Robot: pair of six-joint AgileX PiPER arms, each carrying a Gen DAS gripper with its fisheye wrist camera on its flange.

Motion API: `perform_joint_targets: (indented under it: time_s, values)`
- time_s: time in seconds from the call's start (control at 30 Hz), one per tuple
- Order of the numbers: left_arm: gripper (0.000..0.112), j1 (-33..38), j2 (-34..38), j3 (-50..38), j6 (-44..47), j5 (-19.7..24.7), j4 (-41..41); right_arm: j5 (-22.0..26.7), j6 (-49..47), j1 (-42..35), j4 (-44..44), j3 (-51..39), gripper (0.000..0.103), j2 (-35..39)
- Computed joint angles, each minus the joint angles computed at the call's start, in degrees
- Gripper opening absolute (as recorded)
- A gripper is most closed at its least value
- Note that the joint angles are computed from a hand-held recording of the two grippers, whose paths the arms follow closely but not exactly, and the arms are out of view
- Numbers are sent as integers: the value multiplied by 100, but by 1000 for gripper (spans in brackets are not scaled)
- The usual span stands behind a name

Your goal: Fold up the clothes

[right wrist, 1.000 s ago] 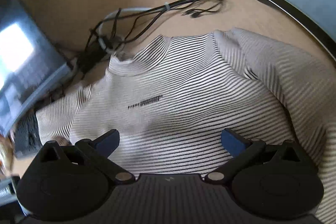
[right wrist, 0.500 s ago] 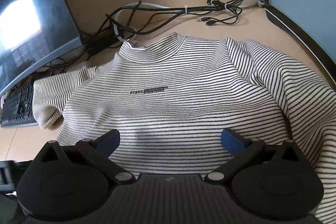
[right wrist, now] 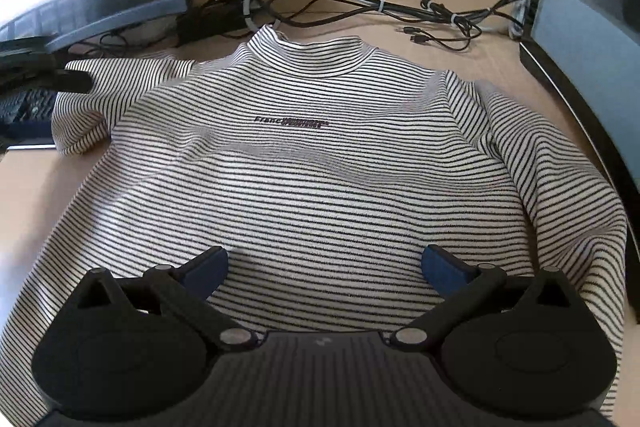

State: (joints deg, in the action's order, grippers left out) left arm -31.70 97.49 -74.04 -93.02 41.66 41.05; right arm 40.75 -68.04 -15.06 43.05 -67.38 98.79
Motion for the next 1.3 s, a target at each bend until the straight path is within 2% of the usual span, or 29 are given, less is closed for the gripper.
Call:
perform_joint_targets:
  time_s: [0.07, 0.13, 0.2, 0.23, 0.3, 0.33, 0.4, 0.5, 0.53, 0.57, 0.6, 0.63, 0.7, 0.77, 0.8, 0.87, 0.93, 1.0, 1.07, 1.1, 1.17, 1.2, 1.3]
  values:
    - [58, 36, 180, -161, 62, 51, 9, 9, -110, -28, 59, 22, 103, -5]
    - [26, 5, 212, -195, 58, 60, 236, 78, -159, -82, 113, -25, 103, 25]
    - [23, -117, 149, -251, 100, 242, 586, 96, 14, -147, 6, -108, 101, -9]
    - [22, -219, 69, -261, 91, 409, 820, 193, 24, -247, -14, -179, 96, -56]
    - [17, -443, -78, -347, 76, 798, 1310, 462, -557, -639, 265, -245, 89, -284]
    - [12, -554, -138, -391, 57, 1015, 1533, 424, -1007, -822, 449, -177, 89, -455]
    - [12, -728, -304, -362, -13, 1449, 1874, 42, -1902, -1129, 723, 66, 86, -859]
    - [12, -848, -548, -262, -159, 1975, 1972, 25, -1810, -1445, 169, 5, 73, -957]
    - [14, -830, -664, -199, -213, 1967, 1874, 55, -1549, -1506, -138, -47, 66, -924]
    - [15, -786, -793, -125, -266, 1813, 1724, 97, -1159, -1533, -500, -103, 64, -853]
    - [23, -733, -908, -54, -312, 1564, 1548, 153, -775, -1558, -855, -166, 64, -776]
    - [38, -681, -985, -13, -322, 1317, 1360, 214, -504, -1605, -1087, -206, 64, -705]
    - [51, -648, -890, -117, -160, 870, 982, 289, -398, -1723, -1155, -179, 63, -630]
    - [54, -647, -641, -399, 257, 535, 423, 342, -275, -1724, -1232, -221, 35, -591]
    - [57, -646, -489, -579, 535, 402, 81, 454, -154, -1713, -1265, -337, 17, -542]
    - [67, -701, -230, -930, 1038, 304, -563, 565, -76, -1706, -1041, -561, 12, -539]
    - [83, -868, -96, -1104, 1263, 323, -805, 614, -186, -1720, -617, -785, 4, -617]
    - [92, -990, -25, -1126, 1670, 128, -1009, 786, -315, -1751, -275, -1070, 4, -635]
    - [94, -1144, 82, -1166, 2077, 70, -1170, 940, -506, -1782, -135, -1194, 5, -661]
    - [94, -1236, 141, -1142, 2167, 54, -1222, 1111, -478, -1810, -240, -1261, 9, -635]
    - [95, -1268, 207, -994, 2347, -142, -1495, 1437, -707, -1962, -424, -1109, 35, -660]
    - [95, -1243, 225, -908, 2380, -255, -1660, 1487, -1023, -2072, -443, -857, 52, -748]
    - [95, -1157, 329, -823, 2639, -458, -2142, 1204, -1531, -2146, -760, -106, 53, -1008]
